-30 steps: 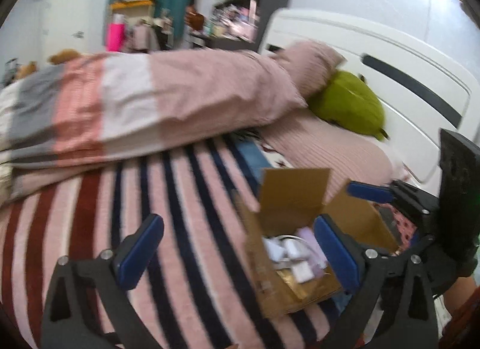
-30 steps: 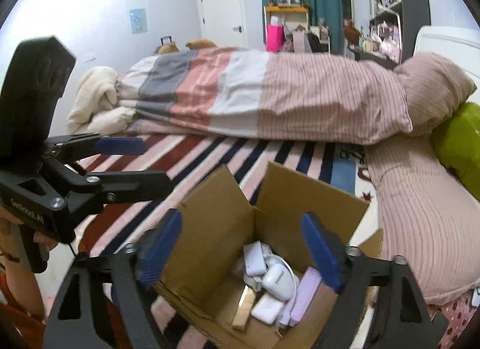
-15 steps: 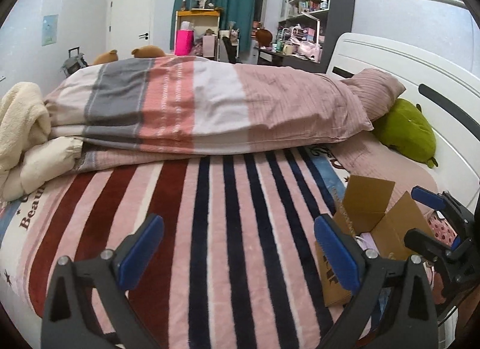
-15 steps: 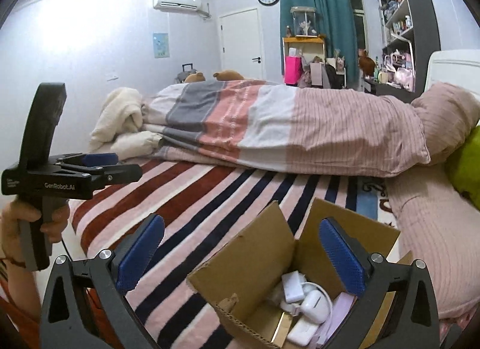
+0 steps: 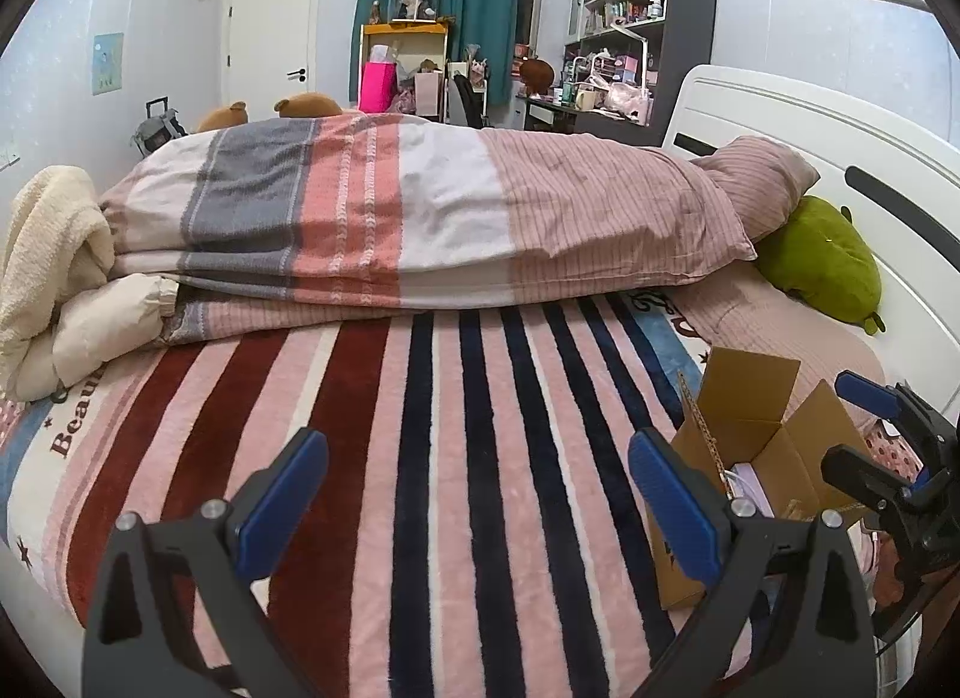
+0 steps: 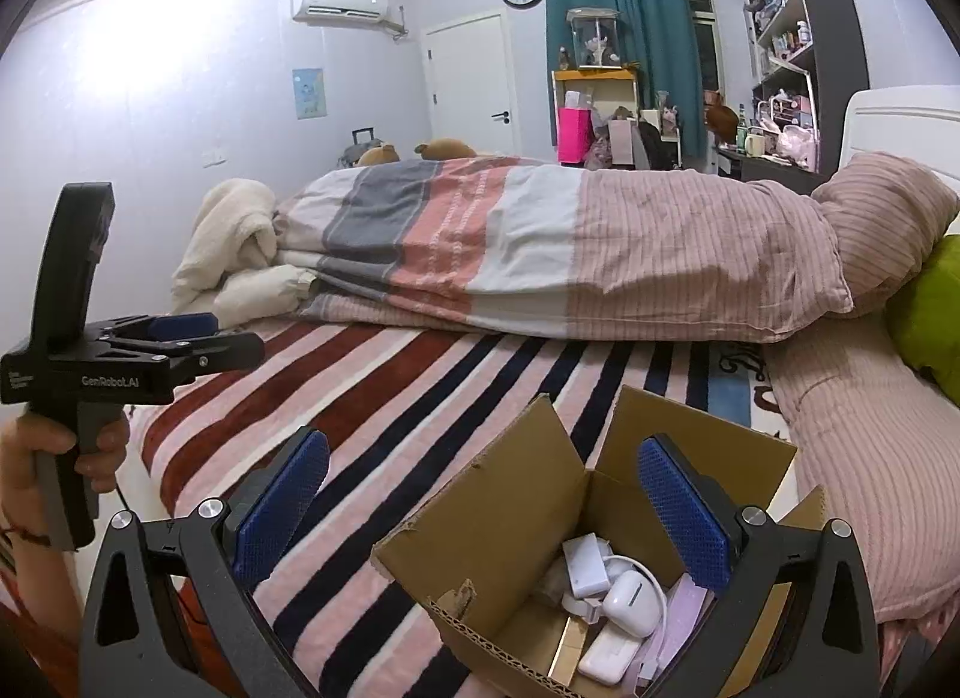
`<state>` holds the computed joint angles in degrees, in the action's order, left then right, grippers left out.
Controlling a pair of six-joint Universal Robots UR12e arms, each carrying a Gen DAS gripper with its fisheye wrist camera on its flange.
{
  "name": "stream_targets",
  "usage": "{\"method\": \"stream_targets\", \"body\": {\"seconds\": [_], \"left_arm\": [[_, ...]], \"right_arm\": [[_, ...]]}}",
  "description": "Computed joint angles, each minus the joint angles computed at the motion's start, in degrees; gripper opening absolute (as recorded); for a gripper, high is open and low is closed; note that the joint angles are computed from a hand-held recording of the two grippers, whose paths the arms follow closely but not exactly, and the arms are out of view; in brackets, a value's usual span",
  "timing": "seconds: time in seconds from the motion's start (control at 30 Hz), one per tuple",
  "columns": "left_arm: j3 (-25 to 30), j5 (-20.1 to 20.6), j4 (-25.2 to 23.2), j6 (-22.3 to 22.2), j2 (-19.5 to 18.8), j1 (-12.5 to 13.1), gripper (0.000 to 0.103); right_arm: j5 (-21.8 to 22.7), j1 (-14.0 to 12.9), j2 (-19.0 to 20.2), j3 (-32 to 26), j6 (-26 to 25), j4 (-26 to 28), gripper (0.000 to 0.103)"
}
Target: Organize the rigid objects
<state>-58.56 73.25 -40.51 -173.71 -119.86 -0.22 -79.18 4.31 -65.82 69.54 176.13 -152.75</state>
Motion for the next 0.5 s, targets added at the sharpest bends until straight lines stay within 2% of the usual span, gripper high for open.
{"method": "stream_targets", "body": {"seconds": [0.5], "left_arm": [[0.19,1.42,0.84,0.27,-0.01,0.09,0.1]], "right_arm": [[0.08,-0.06,0.02,0.02,0.11,0.23,0.103]]}}
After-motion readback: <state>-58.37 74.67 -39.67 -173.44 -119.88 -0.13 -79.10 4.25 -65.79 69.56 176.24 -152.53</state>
